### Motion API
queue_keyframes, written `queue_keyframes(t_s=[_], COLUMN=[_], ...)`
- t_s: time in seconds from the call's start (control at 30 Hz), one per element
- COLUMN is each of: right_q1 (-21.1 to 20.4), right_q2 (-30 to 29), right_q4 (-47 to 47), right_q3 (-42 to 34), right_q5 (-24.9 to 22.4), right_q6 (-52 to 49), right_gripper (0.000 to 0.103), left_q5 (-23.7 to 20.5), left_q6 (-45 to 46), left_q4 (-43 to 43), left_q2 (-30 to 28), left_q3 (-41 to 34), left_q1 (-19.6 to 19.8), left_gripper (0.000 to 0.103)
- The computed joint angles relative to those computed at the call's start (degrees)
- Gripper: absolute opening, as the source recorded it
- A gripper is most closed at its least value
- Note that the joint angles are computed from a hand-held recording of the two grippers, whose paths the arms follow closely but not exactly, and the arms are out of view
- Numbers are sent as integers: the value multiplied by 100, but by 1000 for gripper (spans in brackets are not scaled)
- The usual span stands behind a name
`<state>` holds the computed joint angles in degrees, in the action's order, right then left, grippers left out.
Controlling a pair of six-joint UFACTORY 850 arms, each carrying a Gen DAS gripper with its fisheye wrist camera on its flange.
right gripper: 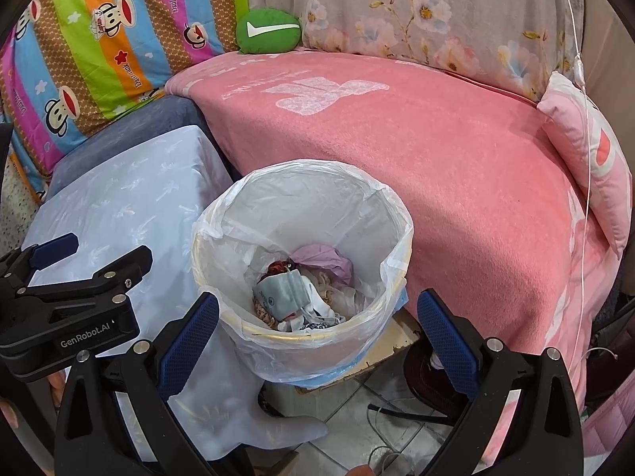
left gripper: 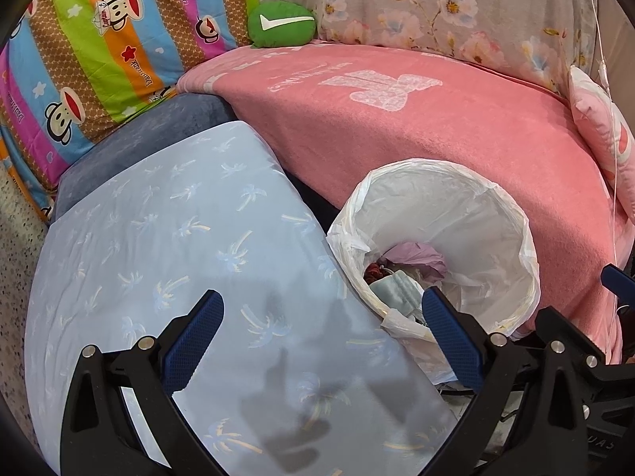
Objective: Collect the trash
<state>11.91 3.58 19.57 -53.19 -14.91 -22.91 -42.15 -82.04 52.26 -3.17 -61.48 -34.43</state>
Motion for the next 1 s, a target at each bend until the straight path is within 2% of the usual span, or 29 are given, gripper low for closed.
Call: queue_keyframes(t_s=[1.0], right_q1=[-27], right_q2=[-8], right_q4=[67], right_q3=[-6], right_q5=[3], right_q6=[-68], right_gripper=[97], left_q5=[-46], left_q6=[91], left_q4=[-94], left_q2=[-34], left_q3=[-70], left_q1=[-35], left_gripper=[96])
